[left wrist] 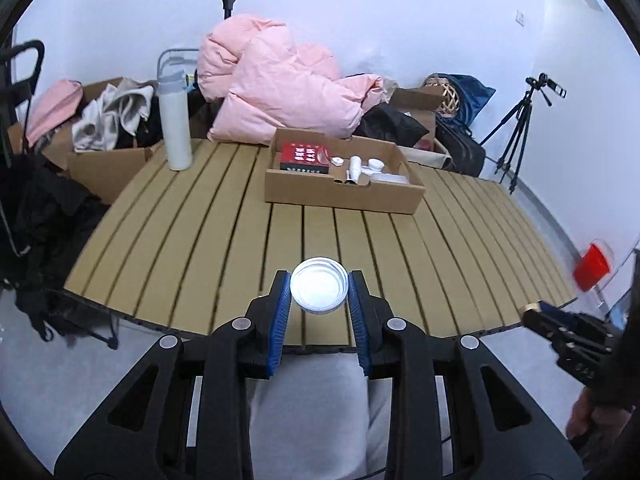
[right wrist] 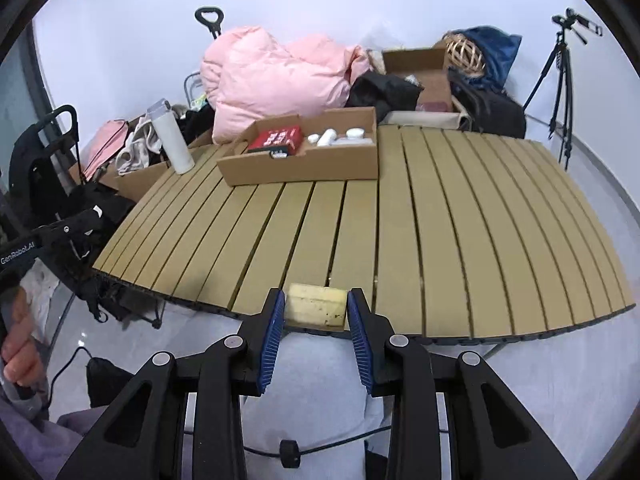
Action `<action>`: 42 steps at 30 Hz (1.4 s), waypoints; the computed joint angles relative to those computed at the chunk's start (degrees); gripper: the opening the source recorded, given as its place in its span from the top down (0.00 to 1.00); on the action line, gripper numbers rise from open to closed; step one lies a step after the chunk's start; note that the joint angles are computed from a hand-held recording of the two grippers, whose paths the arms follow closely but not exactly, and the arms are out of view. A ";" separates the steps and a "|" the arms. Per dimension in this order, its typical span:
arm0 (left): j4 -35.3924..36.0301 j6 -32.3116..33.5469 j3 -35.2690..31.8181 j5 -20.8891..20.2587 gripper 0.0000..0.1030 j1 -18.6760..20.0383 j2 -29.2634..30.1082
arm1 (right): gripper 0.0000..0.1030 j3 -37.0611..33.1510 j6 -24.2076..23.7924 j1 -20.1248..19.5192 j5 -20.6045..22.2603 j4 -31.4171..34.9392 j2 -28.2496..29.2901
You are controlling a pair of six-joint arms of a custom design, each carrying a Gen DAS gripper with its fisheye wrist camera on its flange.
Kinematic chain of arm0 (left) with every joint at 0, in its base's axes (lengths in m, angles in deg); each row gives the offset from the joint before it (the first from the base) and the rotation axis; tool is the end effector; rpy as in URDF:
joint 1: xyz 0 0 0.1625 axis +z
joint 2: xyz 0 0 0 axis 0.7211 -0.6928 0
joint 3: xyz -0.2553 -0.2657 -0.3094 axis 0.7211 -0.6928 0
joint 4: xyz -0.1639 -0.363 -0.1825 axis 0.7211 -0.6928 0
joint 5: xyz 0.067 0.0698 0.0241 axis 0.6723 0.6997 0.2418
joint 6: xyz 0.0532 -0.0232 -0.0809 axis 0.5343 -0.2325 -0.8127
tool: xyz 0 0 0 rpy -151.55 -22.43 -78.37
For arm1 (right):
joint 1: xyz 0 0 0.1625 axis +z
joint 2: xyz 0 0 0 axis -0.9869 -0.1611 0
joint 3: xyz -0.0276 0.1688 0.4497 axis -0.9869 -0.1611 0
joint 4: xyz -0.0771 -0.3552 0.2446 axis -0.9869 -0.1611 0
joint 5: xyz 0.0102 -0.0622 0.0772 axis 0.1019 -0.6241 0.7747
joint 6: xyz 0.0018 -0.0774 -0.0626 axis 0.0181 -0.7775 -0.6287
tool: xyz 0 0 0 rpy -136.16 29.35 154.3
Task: Organize objects
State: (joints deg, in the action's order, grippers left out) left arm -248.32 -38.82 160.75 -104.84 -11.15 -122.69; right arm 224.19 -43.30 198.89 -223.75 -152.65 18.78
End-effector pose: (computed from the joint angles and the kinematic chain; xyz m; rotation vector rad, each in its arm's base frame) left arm -0.1809 -0.3707 0.2216 0.7596 2.4483 -0.8598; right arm 0.2204 -0.2907 0.1335 0.1739 -2.2820 1.0348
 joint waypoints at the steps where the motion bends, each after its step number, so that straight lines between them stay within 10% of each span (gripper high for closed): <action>1: 0.52 -0.44 -0.03 0.33 0.76 -0.09 0.05 | 0.66 0.21 -0.03 0.50 -0.26 -0.69 0.08; 10: -1.62 7.28 -10.54 -5.37 0.76 6.58 10.44 | 0.66 -3.60 -6.47 -3.78 4.37 4.23 -4.70; 17: 2.57 21.19 -34.60 -13.19 0.75 14.90 30.25 | 0.66 -18.68 -15.04 -15.92 22.23 26.76 -13.10; 28: 21.75 18.04 -68.79 -11.80 0.74 23.58 54.30 | 0.66 -53.22 -11.36 -28.05 24.67 55.20 3.01; 33: 16.14 20.87 -66.26 -10.01 0.55 23.41 54.20 | 0.61 -57.21 -8.18 -29.49 24.77 57.99 5.97; 37: 13.58 22.51 -62.04 -11.04 0.45 22.58 50.06 | 0.16 -54.82 -9.77 -28.98 25.97 52.55 4.38; 42: 10.17 23.50 -53.35 -6.60 0.31 19.76 41.98 | 0.17 -48.86 -9.16 -25.60 24.07 49.10 -0.85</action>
State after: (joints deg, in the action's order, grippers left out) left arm -238.15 -15.32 107.40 -111.44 8.61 -80.71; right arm 175.33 -52.46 173.29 -199.68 -103.55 17.93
